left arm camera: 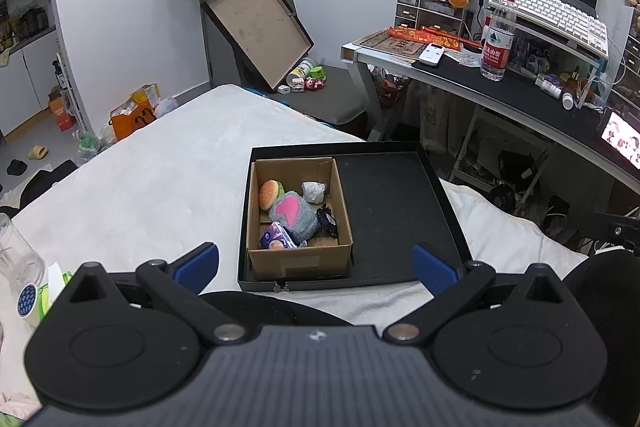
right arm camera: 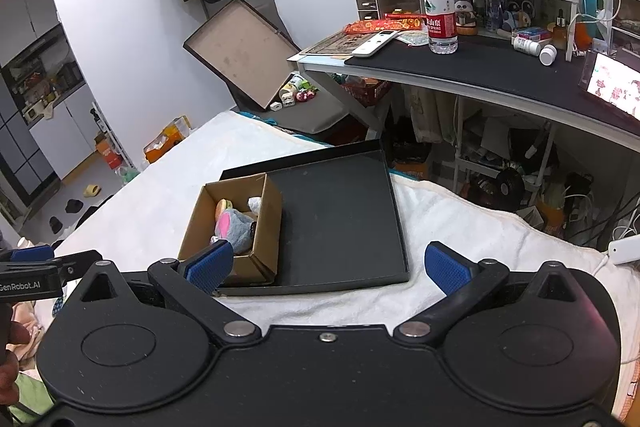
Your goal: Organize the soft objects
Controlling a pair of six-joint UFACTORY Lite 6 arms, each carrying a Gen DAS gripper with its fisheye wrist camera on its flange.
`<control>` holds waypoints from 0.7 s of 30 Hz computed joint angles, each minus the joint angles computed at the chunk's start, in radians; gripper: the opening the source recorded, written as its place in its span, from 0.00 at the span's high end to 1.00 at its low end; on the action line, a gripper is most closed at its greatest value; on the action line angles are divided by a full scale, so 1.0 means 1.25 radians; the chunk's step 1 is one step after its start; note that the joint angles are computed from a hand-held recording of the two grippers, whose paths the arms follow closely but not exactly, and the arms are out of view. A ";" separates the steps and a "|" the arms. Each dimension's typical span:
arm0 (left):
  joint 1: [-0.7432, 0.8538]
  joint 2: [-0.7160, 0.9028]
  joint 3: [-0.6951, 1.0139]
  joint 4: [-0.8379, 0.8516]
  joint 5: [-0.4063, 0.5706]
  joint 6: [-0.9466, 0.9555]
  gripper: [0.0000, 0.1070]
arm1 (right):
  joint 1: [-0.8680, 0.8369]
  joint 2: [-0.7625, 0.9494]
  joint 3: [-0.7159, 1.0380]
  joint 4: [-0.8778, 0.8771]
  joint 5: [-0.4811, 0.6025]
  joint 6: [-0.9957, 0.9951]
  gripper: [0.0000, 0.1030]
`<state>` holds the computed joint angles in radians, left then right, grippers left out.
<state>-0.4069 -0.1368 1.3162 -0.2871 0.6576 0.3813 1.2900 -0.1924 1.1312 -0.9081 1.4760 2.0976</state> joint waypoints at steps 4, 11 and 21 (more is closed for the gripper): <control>-0.006 -0.003 -0.004 0.007 -0.002 -0.007 0.04 | 0.001 0.009 0.005 0.001 0.004 -0.003 0.00; -0.011 -0.003 -0.005 0.015 -0.004 -0.013 0.04 | 0.000 0.019 0.014 0.002 0.007 -0.013 0.00; -0.011 -0.003 -0.005 0.015 -0.002 -0.014 0.04 | -0.006 0.019 0.017 0.005 0.002 -0.020 0.00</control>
